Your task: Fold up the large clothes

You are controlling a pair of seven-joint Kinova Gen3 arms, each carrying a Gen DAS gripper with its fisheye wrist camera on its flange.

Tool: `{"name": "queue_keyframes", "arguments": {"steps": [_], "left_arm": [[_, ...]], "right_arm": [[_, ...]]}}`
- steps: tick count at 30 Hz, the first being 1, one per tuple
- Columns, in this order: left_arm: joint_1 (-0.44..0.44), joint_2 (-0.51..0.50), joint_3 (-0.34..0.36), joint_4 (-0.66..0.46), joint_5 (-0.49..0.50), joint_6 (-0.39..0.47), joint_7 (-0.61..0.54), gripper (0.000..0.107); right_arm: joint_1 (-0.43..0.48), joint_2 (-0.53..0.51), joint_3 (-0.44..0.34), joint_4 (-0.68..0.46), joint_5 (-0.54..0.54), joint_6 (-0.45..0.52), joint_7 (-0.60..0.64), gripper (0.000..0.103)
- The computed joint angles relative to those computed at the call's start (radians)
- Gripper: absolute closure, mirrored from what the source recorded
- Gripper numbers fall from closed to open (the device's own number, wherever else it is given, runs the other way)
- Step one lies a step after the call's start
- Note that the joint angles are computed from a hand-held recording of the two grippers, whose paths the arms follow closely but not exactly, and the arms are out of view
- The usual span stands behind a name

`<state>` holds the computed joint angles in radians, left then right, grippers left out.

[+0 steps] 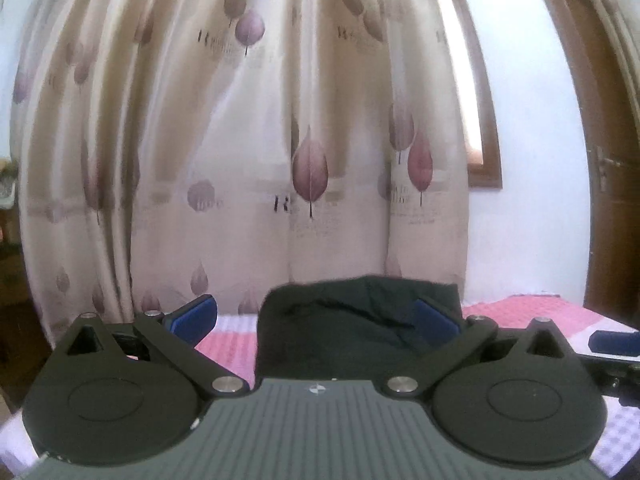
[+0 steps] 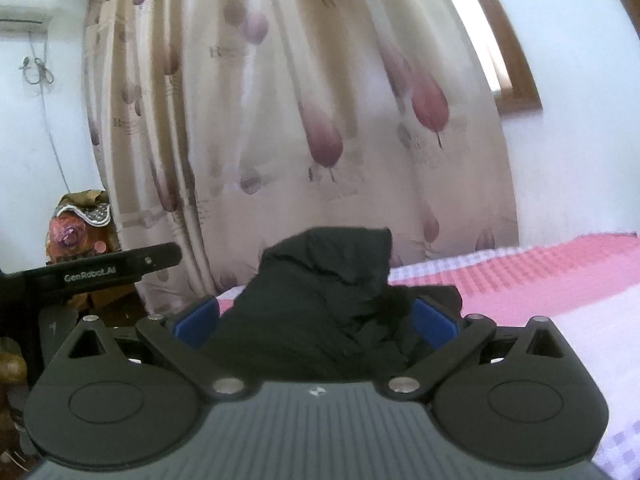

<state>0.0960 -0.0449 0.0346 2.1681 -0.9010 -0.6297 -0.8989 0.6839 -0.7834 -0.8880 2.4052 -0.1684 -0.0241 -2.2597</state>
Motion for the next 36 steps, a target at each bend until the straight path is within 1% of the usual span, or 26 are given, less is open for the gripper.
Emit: {"name": "queue_keyframes", "arguments": {"steps": [2, 3, 4, 6, 11, 20, 24, 26, 28, 30, 31, 33, 36], "left_arm": [[0.044, -0.005, -0.041, 0.003, 0.006, -0.003, -0.009, 0.004], [0.052, -0.002, -0.054, -0.002, -0.014, -0.007, 0.011, 0.004], [0.043, -0.003, -0.050, -0.008, -0.048, -0.007, 0.048, 0.004], [-0.002, -0.009, -0.009, -0.015, -0.090, 0.004, 0.102, 0.004], [0.002, -0.009, -0.004, -0.013, -0.087, 0.028, 0.114, 0.004], [0.007, 0.008, 0.000, -0.025, -0.177, 0.074, 0.206, 0.004], [0.009, 0.020, 0.013, -0.025, -0.169, 0.119, 0.224, 0.004], [0.004, 0.031, 0.012, -0.025, -0.171, 0.118, 0.242, 0.004], [0.005, 0.037, 0.022, -0.023, -0.133, 0.141, 0.209, 0.004], [0.004, 0.044, 0.026, -0.024, -0.115, 0.150, 0.191, 0.004], [0.002, 0.046, 0.027, -0.023, -0.116, 0.151, 0.188, 0.004], [-0.005, 0.049, 0.028, -0.025, -0.138, 0.149, 0.217, 0.004], [-0.008, 0.053, 0.032, -0.030, -0.140, 0.160, 0.216, 0.004]], "right_arm": [[-0.002, 0.002, -0.002, -0.012, 0.002, 0.013, 0.003, 0.000], [-0.002, 0.004, -0.005, -0.016, 0.001, 0.016, 0.002, 0.000], [-0.002, 0.006, -0.008, -0.018, 0.001, 0.018, 0.001, 0.000], [0.004, 0.003, -0.016, -0.021, -0.002, 0.027, -0.003, 0.000], [0.031, -0.014, -0.035, -0.036, 0.001, 0.062, -0.014, 0.000], [0.051, -0.008, -0.054, -0.052, 0.017, 0.112, -0.033, 0.000], [0.050, 0.003, -0.059, -0.055, 0.024, 0.124, -0.041, 0.000], [0.054, 0.004, -0.066, -0.059, 0.028, 0.135, -0.045, 0.000], [0.054, 0.007, -0.069, -0.058, 0.030, 0.140, -0.049, 0.000], [0.057, 0.004, -0.072, -0.060, 0.033, 0.144, -0.054, 0.000], [0.062, -0.001, -0.076, -0.061, 0.034, 0.149, -0.057, 0.000], [0.072, -0.011, -0.084, -0.067, 0.039, 0.160, -0.059, 0.000], [0.103, -0.040, -0.107, -0.083, 0.047, 0.187, -0.061, 0.000]]}}
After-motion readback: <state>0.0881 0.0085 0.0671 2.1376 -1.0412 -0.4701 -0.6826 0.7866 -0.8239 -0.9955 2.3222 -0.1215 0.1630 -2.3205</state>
